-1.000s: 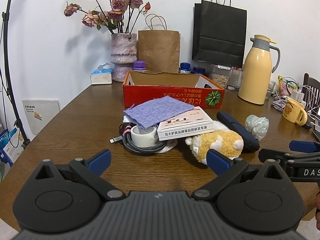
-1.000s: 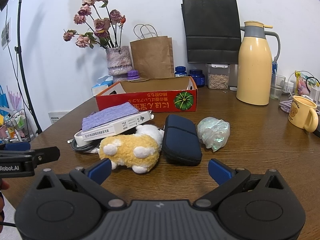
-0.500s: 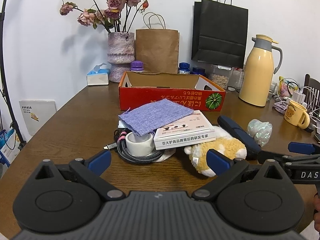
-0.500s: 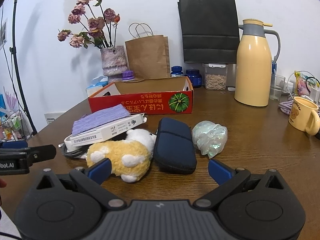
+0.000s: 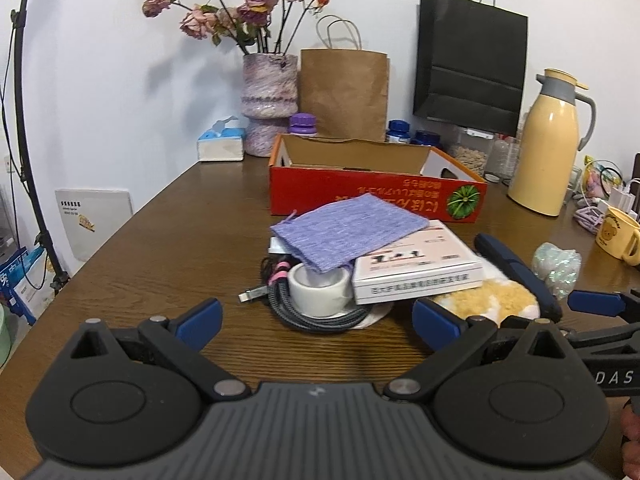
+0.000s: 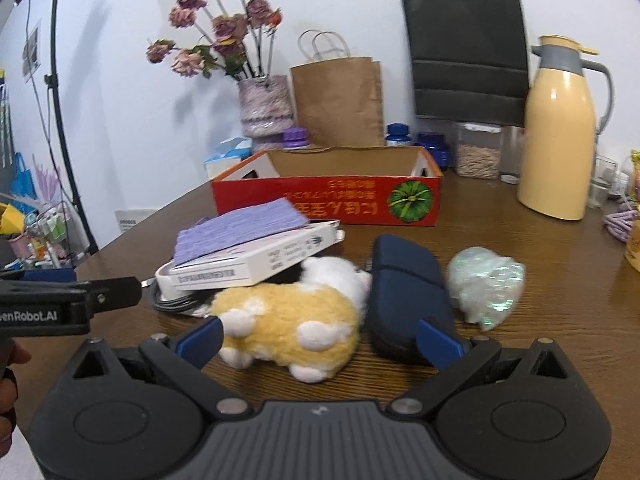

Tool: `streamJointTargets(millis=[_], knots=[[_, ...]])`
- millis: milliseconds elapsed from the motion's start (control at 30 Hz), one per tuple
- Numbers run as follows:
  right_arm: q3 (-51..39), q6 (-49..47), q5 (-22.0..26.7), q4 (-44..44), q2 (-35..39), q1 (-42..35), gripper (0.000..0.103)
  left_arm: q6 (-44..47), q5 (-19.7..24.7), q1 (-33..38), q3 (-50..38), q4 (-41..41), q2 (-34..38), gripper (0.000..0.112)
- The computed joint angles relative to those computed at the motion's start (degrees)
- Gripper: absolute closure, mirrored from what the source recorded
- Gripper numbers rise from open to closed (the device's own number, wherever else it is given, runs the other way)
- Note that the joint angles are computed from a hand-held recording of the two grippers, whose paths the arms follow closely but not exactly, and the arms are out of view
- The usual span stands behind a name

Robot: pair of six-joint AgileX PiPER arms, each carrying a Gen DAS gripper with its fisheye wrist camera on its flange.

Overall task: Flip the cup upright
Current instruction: 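Move the right gripper onto the yellow plush toy and close on it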

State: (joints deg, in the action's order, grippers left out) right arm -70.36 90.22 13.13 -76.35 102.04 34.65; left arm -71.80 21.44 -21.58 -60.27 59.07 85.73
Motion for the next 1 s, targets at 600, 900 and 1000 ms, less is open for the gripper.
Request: streamJointTargets(millis=[600,900,1000], knots=[[-19.01,-27.84,8.75,26.33,12.86,3.00,0.000,8.82,-8.18,8.73,2.64,-8.36,0.53,0.009],[-22.75,-29.67,10.12,29.80,16.03,2.57,0.000,12.57,-10.45,10.66,3.70,-12.84,0.45,0.009],[-22.77,-28.66,9.67,29.55,16.31,2.40,0.000,12.84,-10.62,10.89,4.02,-13.31,0.27,0.009]])
